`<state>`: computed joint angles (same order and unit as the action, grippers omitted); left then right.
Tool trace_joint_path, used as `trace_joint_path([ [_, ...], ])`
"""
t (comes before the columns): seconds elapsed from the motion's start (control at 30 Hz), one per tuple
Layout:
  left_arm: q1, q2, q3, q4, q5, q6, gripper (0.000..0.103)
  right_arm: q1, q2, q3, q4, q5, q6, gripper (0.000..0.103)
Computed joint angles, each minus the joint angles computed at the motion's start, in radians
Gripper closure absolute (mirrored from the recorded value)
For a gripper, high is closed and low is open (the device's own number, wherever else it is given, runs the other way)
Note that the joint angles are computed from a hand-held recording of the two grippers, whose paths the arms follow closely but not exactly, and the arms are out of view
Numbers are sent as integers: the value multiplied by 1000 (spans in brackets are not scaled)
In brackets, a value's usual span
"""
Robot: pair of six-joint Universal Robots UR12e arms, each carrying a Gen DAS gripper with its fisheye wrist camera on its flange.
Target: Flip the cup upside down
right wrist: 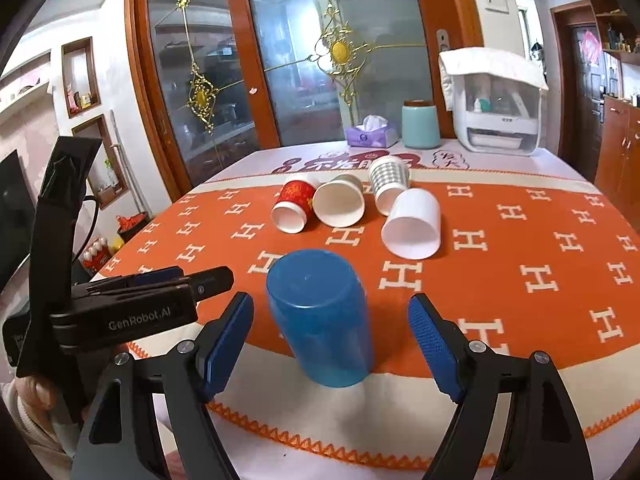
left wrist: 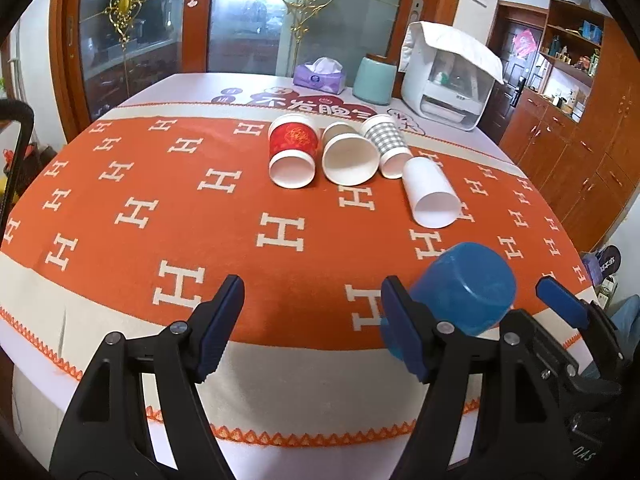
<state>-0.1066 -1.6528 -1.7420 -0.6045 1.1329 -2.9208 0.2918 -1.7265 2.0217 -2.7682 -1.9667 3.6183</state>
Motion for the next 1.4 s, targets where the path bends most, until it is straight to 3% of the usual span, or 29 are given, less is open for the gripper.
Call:
trace_joint_path([
  [0.23,-3,19,-13,16,-10,26,34,11,-24,-7,49,-31,49,22],
  [0.47,-24,33,-13,73,63,32,34,4,-47,-32,86,-43,90,22],
  [0.6,-29,41,7,47,59,39,34,7,-54,-60,121,-68,107,22],
  [0.77,-43,52,19,72,84,28,21,4,-62,-92,153,-81,125,22],
  [1.4,-54,62,69,51,66,0,20,0,-65,-147,166,-115,95,20],
])
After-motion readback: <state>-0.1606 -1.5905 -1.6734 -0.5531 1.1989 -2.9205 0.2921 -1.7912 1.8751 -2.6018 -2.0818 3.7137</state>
